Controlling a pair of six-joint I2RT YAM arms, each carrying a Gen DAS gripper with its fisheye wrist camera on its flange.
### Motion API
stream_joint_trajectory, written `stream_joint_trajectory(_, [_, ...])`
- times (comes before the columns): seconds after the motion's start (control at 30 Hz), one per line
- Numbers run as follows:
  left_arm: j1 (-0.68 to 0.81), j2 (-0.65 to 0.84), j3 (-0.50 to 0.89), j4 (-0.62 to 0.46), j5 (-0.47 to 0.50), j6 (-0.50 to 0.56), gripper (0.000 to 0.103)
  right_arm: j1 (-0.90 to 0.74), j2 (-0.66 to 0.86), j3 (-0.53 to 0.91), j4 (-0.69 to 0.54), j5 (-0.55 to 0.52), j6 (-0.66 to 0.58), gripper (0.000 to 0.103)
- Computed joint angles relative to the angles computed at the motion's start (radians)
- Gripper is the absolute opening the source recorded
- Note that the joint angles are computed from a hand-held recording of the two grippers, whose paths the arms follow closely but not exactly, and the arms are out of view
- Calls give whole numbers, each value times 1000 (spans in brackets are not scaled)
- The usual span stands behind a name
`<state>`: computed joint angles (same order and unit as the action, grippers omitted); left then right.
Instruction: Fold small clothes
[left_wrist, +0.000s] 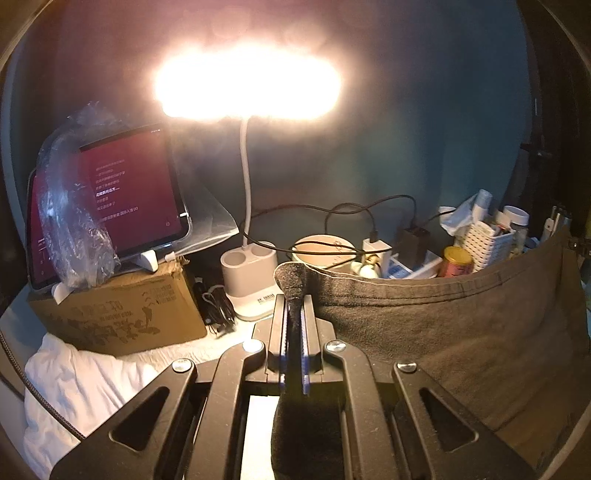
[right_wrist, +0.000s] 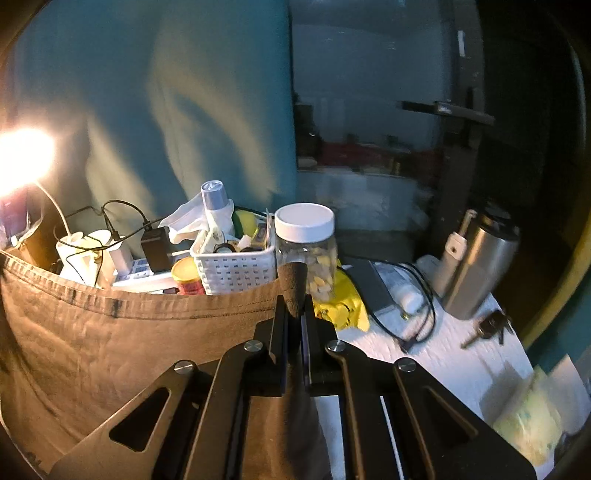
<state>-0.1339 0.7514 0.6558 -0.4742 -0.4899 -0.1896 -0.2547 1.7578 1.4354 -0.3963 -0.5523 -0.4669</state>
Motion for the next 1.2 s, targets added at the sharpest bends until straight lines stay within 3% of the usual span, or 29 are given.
stream_joint_trajectory(0.43, [181, 196, -15, 199, 131, 95, 5, 105, 175, 141, 49, 96, 17, 7])
stream_joint_trajectory(0.47, [194, 226, 9, 152, 157, 73, 5, 108, 189, 150, 48, 105, 18, 7])
stream_joint_trajectory(0.73, [262, 404, 6, 209, 202, 62, 6, 130, 288, 209, 20, 199, 6, 7])
stream_joint_trajectory(0.9, [319, 446, 11, 189, 252, 21, 6, 139, 295, 201, 33, 272, 3, 30])
stream_joint_trajectory(1.1, [355, 379, -10, 130, 278, 9, 6, 110, 260, 172, 16, 243, -9, 31])
stream_joint_trajectory(1.2, [346, 325, -29, 98, 286, 3, 22, 91, 225, 132, 16, 227, -17, 31])
